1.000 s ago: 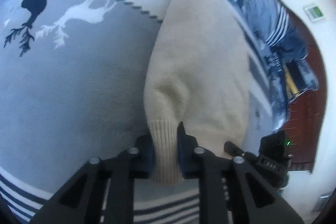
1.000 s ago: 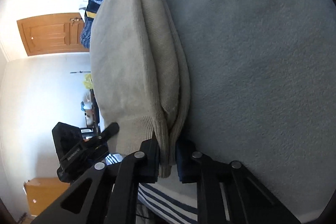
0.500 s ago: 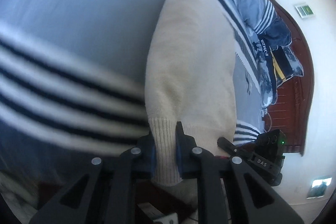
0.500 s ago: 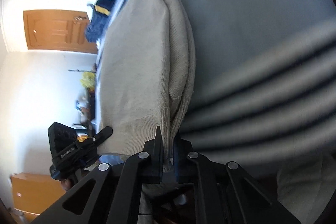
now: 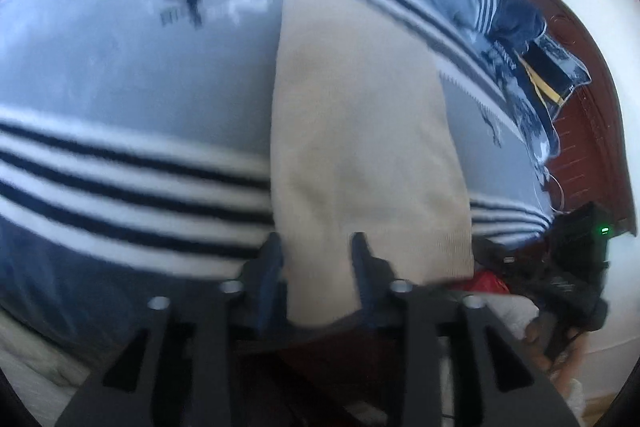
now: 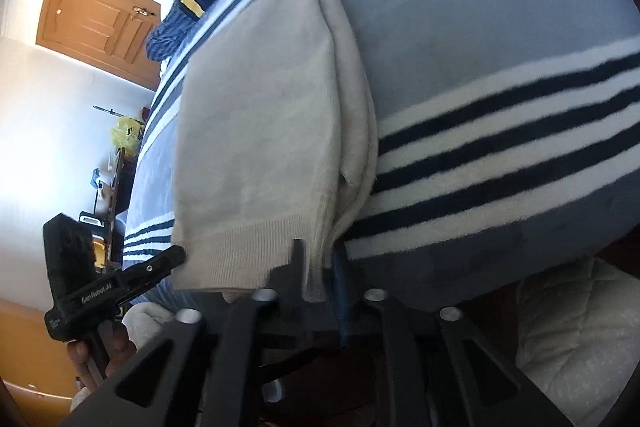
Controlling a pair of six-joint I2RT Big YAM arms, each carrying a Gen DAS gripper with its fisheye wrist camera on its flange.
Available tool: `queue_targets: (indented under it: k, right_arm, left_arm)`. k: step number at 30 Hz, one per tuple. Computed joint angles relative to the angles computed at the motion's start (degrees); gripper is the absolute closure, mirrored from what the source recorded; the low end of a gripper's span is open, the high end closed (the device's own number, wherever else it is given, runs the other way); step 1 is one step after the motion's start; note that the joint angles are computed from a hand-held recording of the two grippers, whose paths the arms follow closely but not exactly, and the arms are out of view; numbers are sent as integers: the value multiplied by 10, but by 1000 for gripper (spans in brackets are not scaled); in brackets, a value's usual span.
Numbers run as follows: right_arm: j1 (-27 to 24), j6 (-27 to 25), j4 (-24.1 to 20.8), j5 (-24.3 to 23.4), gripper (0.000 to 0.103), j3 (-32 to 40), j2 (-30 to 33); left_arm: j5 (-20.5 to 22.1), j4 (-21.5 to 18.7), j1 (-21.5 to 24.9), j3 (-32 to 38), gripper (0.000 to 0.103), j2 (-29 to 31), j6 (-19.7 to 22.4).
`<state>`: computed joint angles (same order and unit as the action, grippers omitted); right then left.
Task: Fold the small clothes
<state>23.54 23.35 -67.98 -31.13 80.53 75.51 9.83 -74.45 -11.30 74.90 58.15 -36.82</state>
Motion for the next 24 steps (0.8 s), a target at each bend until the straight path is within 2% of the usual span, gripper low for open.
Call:
queue_targets:
  k: [1, 2, 3, 8, 13, 17, 19, 22, 23, 24]
  right_arm:
    - [1, 4, 11, -3, 56, 14, 3]
    - [4, 8, 20, -4, 49, 27, 9]
    - [3, 6, 21, -4, 46, 46, 19]
    - [-25, -19, 12, -37, 45, 161, 111]
    - [-41, -11, 19, -50, 45, 291, 227]
    - [-38, 5, 19, -55, 46, 396, 313]
    - [-37, 11, 17, -59, 48, 434, 348]
    - [-34, 2, 22, -83, 52, 455, 381]
    - [-33, -5, 6, -85, 60, 471, 395]
    - [-32, -9, -13, -89, 75, 485, 410]
  left_arm:
    - [-8, 6, 6, 9, 49, 2, 5]
    - [-12, 11, 15, 23, 45, 10, 9]
    - [-16, 13, 24, 34, 45, 18, 14]
    - [24, 23, 82, 111, 45, 107, 39]
    - [38, 32, 117, 177, 45, 194, 62]
    - [51, 37, 134, 209, 45, 247, 58]
    - [47, 37, 137, 223, 45, 270, 56]
    - [77, 53, 147, 225, 46, 292, 29]
    - [83, 61, 149, 223, 46, 296, 22]
    - [91, 70, 150, 221, 47, 300, 14]
